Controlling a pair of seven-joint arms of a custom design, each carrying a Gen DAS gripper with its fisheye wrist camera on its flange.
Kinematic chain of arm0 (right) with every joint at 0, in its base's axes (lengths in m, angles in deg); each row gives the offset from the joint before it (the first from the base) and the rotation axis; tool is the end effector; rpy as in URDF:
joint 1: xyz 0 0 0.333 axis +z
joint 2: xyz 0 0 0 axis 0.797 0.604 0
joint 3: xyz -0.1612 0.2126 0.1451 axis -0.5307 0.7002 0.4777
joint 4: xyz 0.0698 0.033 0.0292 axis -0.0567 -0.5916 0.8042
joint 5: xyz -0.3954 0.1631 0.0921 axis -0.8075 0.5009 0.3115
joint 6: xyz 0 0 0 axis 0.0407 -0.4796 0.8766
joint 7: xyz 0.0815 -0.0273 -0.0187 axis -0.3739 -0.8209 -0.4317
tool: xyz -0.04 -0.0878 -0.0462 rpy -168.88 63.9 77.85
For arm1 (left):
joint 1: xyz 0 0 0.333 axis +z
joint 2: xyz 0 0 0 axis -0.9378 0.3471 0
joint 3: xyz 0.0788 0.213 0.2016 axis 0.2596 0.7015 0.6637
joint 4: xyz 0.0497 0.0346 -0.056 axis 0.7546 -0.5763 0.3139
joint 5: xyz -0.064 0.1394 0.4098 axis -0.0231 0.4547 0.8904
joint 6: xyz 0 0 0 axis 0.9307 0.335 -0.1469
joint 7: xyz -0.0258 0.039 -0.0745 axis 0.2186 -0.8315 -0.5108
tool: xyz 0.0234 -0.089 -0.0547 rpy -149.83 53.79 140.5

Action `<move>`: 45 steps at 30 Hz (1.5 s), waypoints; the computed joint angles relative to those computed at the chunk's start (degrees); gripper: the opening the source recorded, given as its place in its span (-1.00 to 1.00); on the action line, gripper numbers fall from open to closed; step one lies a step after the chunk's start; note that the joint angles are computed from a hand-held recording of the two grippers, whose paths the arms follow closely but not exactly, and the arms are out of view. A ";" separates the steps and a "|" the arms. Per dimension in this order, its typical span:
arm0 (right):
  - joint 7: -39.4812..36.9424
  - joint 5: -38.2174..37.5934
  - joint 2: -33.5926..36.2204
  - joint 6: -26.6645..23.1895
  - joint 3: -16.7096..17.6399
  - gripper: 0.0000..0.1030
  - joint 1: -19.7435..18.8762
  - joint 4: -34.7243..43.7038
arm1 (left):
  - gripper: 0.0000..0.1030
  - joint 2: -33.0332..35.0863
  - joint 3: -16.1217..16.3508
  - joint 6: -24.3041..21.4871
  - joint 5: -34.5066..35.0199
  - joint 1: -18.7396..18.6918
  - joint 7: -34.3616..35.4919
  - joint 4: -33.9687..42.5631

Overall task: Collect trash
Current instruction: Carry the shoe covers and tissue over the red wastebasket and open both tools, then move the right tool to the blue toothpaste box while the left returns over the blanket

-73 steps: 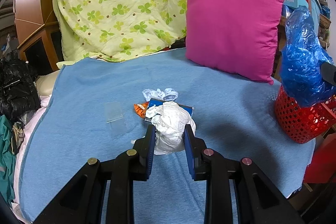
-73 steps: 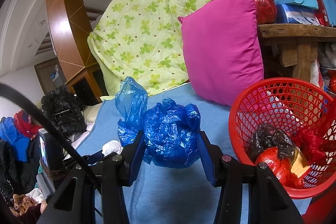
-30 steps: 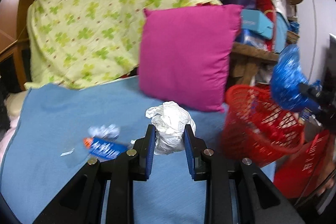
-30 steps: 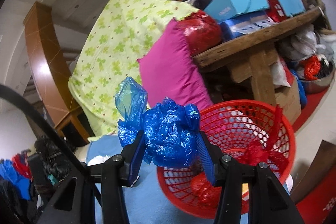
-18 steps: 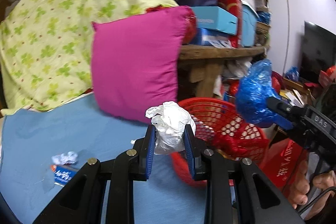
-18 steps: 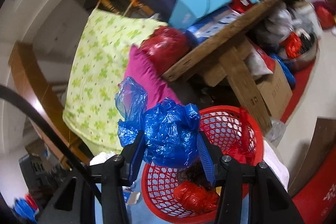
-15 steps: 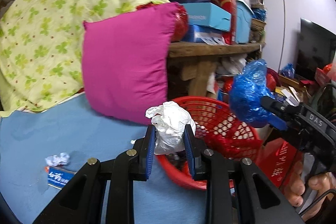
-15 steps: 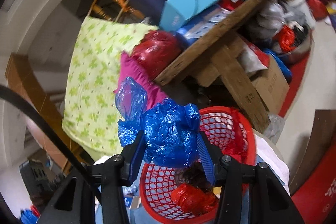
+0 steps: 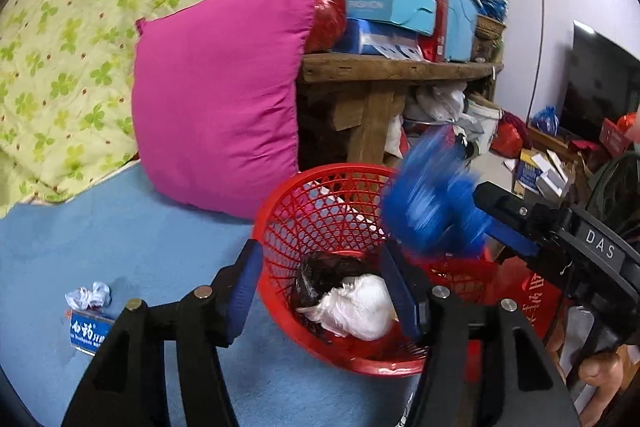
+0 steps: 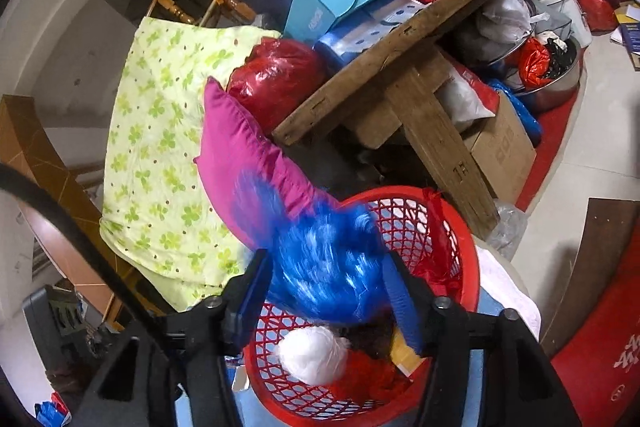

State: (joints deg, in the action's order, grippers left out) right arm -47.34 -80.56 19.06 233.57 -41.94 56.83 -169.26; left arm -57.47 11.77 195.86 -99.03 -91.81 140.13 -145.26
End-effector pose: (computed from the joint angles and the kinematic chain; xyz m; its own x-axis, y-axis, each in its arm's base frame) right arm 0.3649 0.2530 0.5215 -0.2734 -0.6678 -0.6923 -0.1198 0.7378 -0.6643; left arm 0.5049 -0.3254 0.5618 -0.7175 -0.6965 0.0035 -0.4002 0.4082 -0.8205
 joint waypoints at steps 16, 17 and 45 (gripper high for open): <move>-2.17 -11.89 9.78 -10.25 4.03 0.25 3.25 10.81 | 0.23 -3.84 5.53 5.90 -0.66 7.72 -3.11 -8.61; -2.93 -13.01 11.09 -11.10 4.32 0.25 3.71 12.01 | 0.24 -3.69 5.63 6.41 0.43 8.71 -4.52 -8.90; -48.38 -0.65 62.55 -4.06 -5.46 0.26 19.95 56.03 | 0.23 1.89 9.34 7.40 15.51 22.40 -20.78 -8.09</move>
State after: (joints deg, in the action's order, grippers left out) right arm -95.72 -81.21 81.60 229.50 -47.41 76.78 -113.24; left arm -55.59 21.10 203.26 -83.52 -69.42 119.36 -153.35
